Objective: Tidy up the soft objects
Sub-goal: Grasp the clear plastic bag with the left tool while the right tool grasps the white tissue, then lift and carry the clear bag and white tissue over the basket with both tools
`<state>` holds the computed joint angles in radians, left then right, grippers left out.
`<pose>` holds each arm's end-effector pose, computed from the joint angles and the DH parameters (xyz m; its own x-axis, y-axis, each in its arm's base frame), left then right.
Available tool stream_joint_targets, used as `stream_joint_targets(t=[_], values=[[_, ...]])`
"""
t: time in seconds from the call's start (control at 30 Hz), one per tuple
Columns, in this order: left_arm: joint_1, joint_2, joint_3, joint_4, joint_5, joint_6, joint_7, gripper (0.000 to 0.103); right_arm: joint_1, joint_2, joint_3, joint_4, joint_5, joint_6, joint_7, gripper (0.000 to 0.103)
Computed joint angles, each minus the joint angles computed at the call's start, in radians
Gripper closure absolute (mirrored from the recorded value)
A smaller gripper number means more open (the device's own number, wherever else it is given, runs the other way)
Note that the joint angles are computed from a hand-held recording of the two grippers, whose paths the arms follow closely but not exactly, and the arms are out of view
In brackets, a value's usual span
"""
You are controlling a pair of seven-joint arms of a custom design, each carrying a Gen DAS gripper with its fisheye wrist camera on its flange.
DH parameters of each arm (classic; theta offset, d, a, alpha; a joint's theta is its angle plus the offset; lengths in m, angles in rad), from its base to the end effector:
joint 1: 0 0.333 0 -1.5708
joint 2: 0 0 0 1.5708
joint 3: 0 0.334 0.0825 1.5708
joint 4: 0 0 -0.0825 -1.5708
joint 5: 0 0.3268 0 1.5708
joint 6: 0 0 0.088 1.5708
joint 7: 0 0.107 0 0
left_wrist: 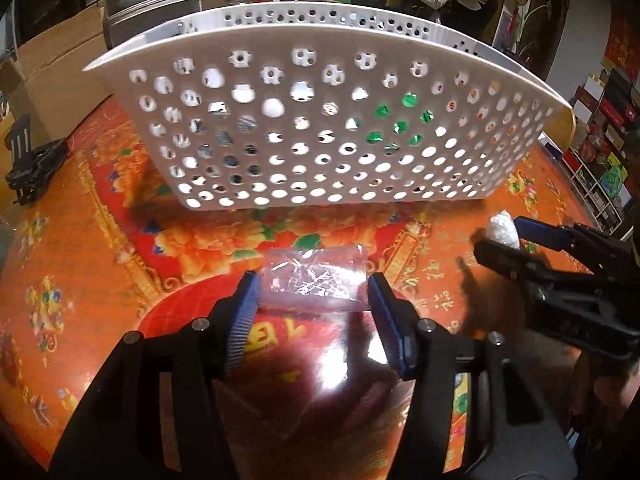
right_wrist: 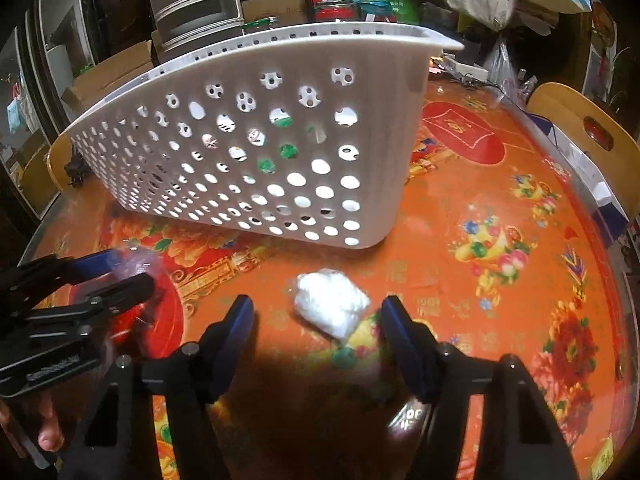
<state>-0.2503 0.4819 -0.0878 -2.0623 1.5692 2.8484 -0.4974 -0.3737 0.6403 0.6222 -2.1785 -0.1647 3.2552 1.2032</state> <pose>0.5045 -0.2311 0.2644 0.2398 -0.9663 0.0941 -0.7685 -0.2481 -0.5898 0.5685 0.1251 0.2730 0.5720 -0.8170 -0.0727 -0.6834 -0.4256 -0.5931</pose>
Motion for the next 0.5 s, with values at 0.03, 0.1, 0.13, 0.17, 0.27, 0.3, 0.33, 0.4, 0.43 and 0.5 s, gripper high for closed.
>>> stream_joint_targets(t=[0.03, 0.1, 0.13, 0.17, 0.27, 0.3, 0.33, 0.4, 0.43, 0.5], values=[[0.000, -0.008, 0.003, -0.009, 0.017, 0.001, -0.018, 0.050, 0.013, -0.003, -0.013, 0.001, 0.002, 0.005, 0.003, 0.040], [0.002, -0.025, 0.001, -0.031, 0.039, -0.014, -0.039, 0.050, 0.042, -0.011, -0.041, 0.000, 0.003, 0.016, 0.011, 0.042], [0.007, -0.033, -0.001, -0.041, 0.048, -0.018, -0.044, 0.050, 0.051, -0.014, -0.052, -0.001, 0.002, 0.020, 0.014, 0.045], [0.011, -0.032, -0.006, -0.040, 0.047, -0.026, -0.041, 0.050, 0.073, -0.019, -0.074, -0.002, 0.002, 0.029, 0.020, 0.049], [0.018, -0.045, -0.019, -0.057, 0.056, -0.033, -0.057, 0.050, 0.106, -0.027, -0.110, -0.006, -0.007, 0.048, 0.036, 0.055], [0.019, -0.047, -0.024, -0.061, 0.060, -0.036, -0.066, 0.050, 0.121, -0.032, -0.126, -0.008, -0.011, 0.054, 0.042, 0.057], [0.019, -0.047, -0.028, -0.063, 0.064, -0.040, -0.075, 0.050, 0.145, -0.039, -0.151, -0.012, -0.013, 0.065, 0.049, 0.061], [0.020, -0.052, -0.035, -0.077, 0.082, -0.046, -0.102, 0.050, 0.167, -0.045, -0.176, -0.018, -0.024, 0.076, 0.062, 0.063], [0.021, -0.052, -0.040, -0.079, 0.082, -0.050, -0.105, 0.050, 0.169, -0.045, -0.178, -0.020, -0.030, 0.081, 0.070, 0.063], [0.024, -0.052, -0.044, -0.081, 0.084, -0.055, -0.110, 0.050, 0.160, -0.046, -0.175, -0.027, -0.048, 0.088, 0.084, 0.064]])
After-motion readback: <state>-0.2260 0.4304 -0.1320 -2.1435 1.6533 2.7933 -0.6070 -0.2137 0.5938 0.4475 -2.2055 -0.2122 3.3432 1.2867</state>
